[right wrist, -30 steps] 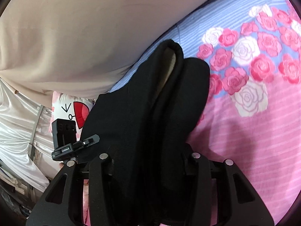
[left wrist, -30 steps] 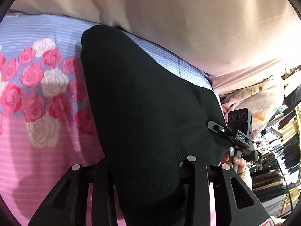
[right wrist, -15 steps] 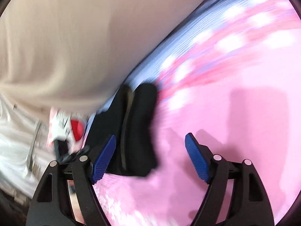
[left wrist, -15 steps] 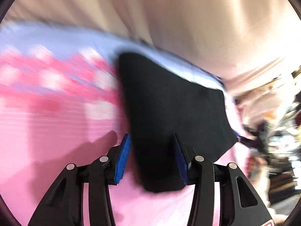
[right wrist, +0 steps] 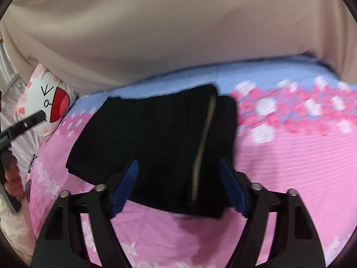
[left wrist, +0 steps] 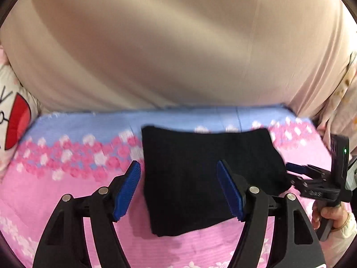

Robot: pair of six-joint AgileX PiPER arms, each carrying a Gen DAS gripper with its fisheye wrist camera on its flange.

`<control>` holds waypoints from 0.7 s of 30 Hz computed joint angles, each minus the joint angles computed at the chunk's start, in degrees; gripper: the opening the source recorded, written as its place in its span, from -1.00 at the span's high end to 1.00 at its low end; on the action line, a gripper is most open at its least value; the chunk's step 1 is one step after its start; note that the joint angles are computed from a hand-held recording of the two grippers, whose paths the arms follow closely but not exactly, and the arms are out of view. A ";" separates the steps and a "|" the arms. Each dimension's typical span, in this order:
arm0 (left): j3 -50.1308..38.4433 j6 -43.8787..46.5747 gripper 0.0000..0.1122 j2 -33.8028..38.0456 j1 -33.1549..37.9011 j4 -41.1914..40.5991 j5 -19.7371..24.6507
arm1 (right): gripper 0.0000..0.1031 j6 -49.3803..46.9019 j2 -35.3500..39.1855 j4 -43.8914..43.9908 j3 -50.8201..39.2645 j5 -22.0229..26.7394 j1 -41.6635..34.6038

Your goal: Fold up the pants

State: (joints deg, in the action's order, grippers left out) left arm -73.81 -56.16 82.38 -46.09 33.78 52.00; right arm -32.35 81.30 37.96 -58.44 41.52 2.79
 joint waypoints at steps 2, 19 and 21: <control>0.02 -0.76 -0.21 2.11 0.25 0.81 0.40 | 0.69 0.48 0.51 -1.75 -0.42 -0.89 0.99; -5.15 -5.41 -0.32 10.68 -0.65 6.81 3.12 | 0.55 -10.65 -3.95 19.95 -0.23 10.74 -5.95; -9.20 -4.02 -0.36 13.71 -1.80 5.92 5.24 | 0.57 -11.81 0.55 22.02 0.42 11.30 0.10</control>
